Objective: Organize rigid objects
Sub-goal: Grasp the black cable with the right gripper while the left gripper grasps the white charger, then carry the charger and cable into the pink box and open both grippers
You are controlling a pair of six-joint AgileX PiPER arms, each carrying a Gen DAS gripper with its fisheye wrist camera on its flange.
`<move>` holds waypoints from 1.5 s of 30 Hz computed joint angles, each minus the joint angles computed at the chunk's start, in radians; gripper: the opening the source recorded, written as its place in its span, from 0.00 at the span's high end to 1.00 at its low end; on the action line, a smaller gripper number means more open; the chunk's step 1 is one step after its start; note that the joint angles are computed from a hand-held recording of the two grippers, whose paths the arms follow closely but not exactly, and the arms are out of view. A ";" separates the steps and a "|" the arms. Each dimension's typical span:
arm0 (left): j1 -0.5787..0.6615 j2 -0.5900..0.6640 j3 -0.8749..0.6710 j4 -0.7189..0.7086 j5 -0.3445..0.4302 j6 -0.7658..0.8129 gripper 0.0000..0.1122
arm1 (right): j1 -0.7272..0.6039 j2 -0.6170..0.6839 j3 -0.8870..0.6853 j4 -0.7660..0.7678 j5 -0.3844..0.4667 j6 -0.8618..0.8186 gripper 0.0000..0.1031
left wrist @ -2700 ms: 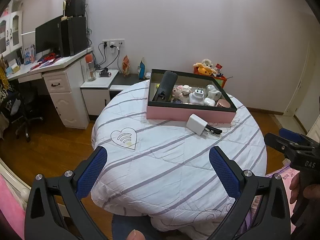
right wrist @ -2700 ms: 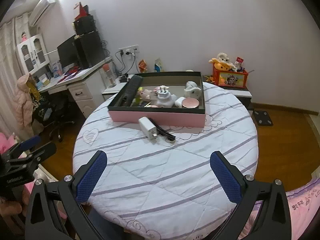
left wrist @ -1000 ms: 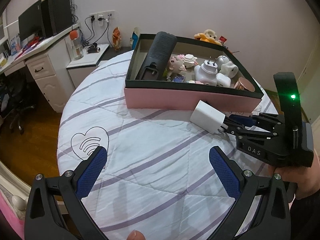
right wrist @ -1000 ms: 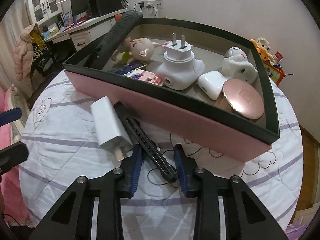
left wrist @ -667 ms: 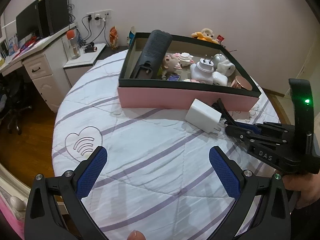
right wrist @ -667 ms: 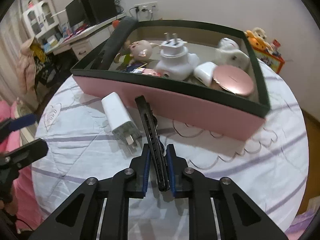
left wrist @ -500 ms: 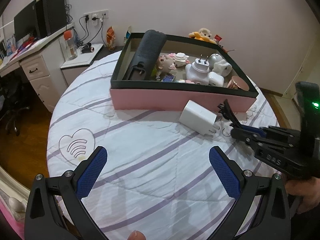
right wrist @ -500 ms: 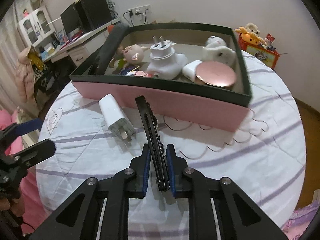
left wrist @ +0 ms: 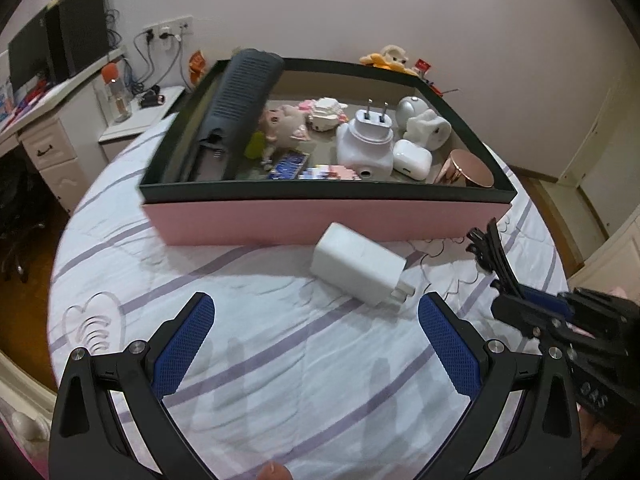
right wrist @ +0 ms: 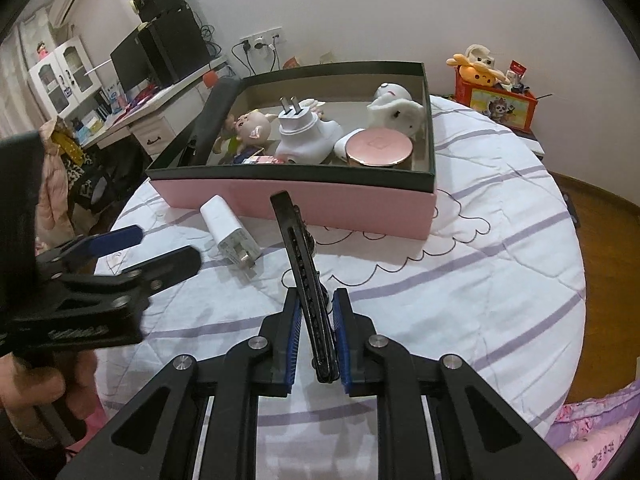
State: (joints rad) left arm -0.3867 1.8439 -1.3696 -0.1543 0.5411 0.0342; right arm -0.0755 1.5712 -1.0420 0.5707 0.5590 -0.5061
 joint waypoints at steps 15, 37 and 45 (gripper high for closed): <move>-0.029 0.157 -0.112 0.079 -0.062 -0.118 0.45 | -0.033 0.012 0.009 0.029 0.003 -0.023 0.84; 0.105 -0.100 0.078 -0.236 -0.031 0.271 0.55 | 0.019 -0.065 -0.033 0.000 0.038 0.027 0.85; 0.121 -0.046 -0.181 -0.218 0.095 0.277 0.55 | 0.030 0.000 -0.241 -0.092 0.090 0.103 0.85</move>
State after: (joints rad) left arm -0.2659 1.7983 -1.5505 -0.3724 0.6364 0.3117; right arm -0.0459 1.5708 -1.2829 0.4783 0.6494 -0.4027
